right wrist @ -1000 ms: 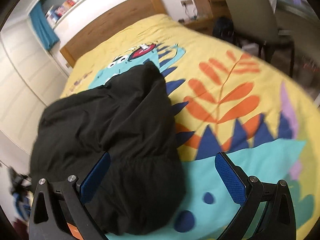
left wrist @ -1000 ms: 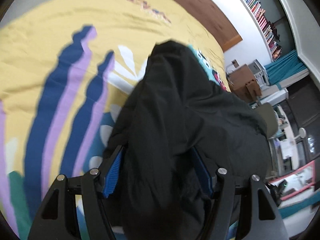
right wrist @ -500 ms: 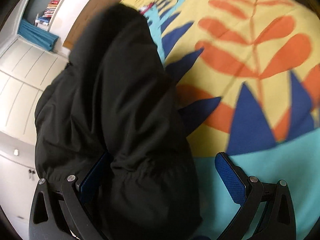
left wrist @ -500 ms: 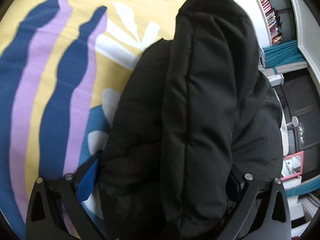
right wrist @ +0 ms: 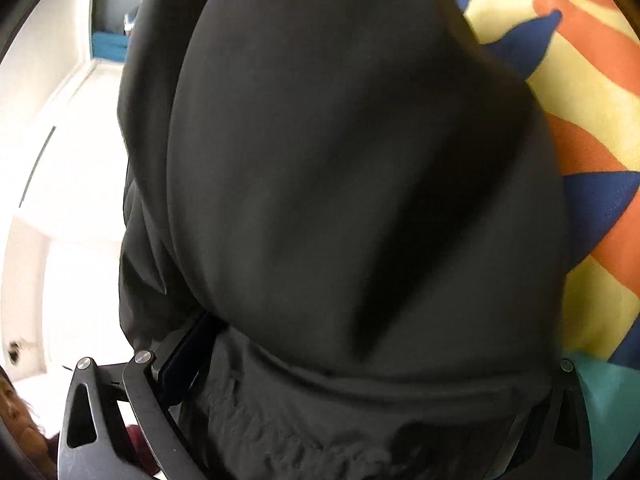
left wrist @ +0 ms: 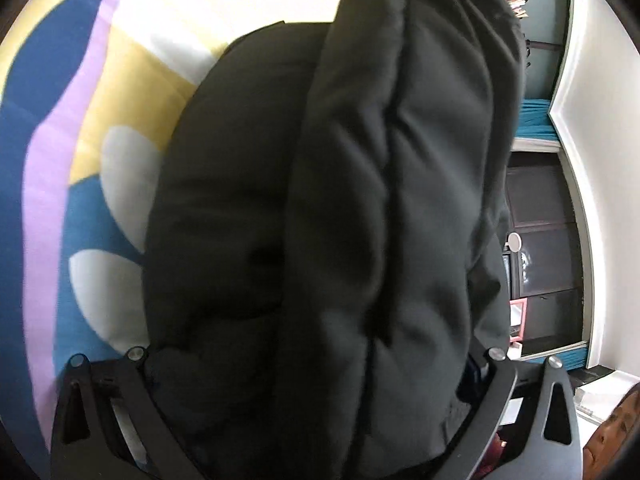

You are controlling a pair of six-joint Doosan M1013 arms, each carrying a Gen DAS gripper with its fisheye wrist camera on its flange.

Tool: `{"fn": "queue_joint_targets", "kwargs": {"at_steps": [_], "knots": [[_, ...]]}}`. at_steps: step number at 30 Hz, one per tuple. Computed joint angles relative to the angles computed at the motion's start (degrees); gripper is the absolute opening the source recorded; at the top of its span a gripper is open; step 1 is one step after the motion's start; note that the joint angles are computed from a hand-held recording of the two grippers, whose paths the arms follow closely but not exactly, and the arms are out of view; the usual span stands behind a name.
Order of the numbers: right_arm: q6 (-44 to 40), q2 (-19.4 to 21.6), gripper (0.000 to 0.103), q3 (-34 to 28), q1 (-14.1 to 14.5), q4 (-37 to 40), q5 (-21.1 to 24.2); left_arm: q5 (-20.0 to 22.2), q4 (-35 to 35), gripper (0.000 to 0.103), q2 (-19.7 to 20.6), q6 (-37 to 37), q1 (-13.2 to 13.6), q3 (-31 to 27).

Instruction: Fold large clothes

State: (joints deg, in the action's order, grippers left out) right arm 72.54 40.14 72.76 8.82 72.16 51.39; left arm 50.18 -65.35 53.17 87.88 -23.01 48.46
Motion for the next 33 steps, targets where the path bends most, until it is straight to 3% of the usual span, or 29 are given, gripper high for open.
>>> {"fn": "queue_joint_targets", "kwargs": {"at_steps": [5, 11, 13, 14, 15, 16, 18, 21, 28, 33], "knots": [[2.17, 0.71, 0.103, -1.28, 0.28, -1.77, 0.23, -0.07, 4.52, 0.103, 0.85, -3.9, -0.56, -2.31], [1.65, -0.74, 0.103, 0.12, 1.83, -4.33, -5.0, -1.68, 14.43, 0.1, 1.24, -9.82, -2.14, -5.26], [2.43, -0.87, 0.103, -0.18, 2.05, -5.37, -5.16, -3.4, 14.29, 0.087, 0.93, -9.72, -2.62, -4.95], [2.93, -0.9, 0.101, -0.31, 2.15, -5.61, -5.38, -4.29, 12.71, 0.075, 0.76, -8.77, -2.72, -4.47], [3.11, -1.0, 0.091, -0.31, 2.29, -5.55, -5.82, -5.1, 11.69, 0.064, 0.56, -7.94, -2.91, -4.02], [2.48, -1.34, 0.083, 0.2, 2.4, -4.41, -6.17, -6.04, 10.81, 0.06, 0.36, -6.92, -3.12, -3.75], [1.01, -1.63, 0.057, 0.9, 2.48, -0.92, -7.17, -8.9, 9.05, 0.045, -0.41, -4.56, -3.49, -2.75], [-0.34, -2.02, 0.039, 1.07, 2.94, 1.69, -8.57, -12.22, 5.38, 0.039, -1.18, -0.78, -3.96, -1.66], [-2.83, -4.21, 0.027, 1.33, 3.93, 1.58, -11.24, -17.68, -4.83, 0.036, -2.9, 8.49, -5.11, 1.83], [-5.8, -5.23, 0.024, 0.12, 4.54, 1.83, -12.16, -18.64, -6.2, 0.036, -2.85, 10.24, -5.67, 1.26]]}}
